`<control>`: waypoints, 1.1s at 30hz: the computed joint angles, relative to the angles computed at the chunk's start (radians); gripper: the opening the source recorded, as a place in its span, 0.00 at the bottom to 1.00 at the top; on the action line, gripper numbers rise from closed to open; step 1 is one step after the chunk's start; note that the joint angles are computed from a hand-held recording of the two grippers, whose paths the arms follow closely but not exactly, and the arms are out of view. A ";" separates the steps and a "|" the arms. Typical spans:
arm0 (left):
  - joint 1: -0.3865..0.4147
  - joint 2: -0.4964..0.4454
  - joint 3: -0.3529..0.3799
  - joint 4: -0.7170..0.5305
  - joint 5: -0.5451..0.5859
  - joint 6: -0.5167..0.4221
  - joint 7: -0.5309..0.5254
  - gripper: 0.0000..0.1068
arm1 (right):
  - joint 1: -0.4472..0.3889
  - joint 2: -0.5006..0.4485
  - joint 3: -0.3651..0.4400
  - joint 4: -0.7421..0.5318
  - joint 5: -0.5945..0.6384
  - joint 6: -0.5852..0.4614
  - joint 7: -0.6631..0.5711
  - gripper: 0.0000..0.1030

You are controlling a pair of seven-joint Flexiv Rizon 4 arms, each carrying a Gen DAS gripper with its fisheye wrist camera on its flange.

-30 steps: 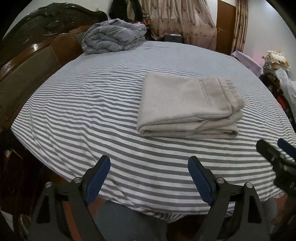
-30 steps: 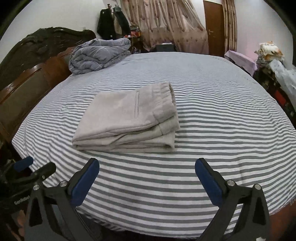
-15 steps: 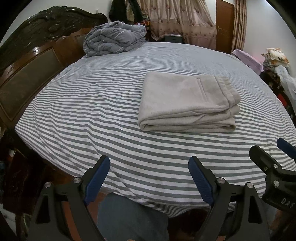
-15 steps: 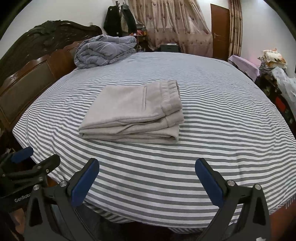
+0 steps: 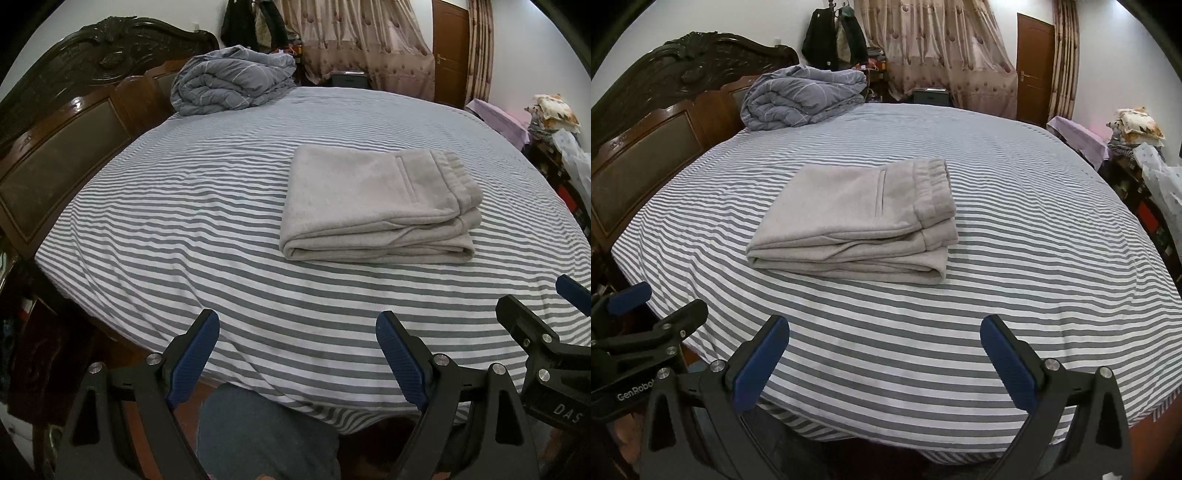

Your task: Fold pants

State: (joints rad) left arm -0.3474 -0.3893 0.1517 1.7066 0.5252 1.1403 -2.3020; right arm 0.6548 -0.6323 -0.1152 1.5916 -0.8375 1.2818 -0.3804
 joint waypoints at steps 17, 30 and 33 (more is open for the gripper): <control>-0.012 -0.010 0.010 -0.012 0.043 0.006 -0.053 0.81 | 0.000 -0.003 0.008 -0.002 0.003 -0.011 -0.007 0.99; -0.010 -0.016 0.007 -0.012 0.028 0.009 -0.036 0.81 | -0.001 -0.002 0.007 0.008 0.008 -0.006 -0.014 0.99; -0.010 -0.018 0.007 -0.011 0.022 0.012 -0.032 0.81 | -0.005 -0.005 0.014 0.005 0.020 -0.012 -0.026 0.99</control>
State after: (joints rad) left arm -0.3569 -0.4075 0.1587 1.6960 0.5469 1.1524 -2.3339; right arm 0.6497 -0.6374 -0.1011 1.5966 -0.8180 1.2697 -0.4068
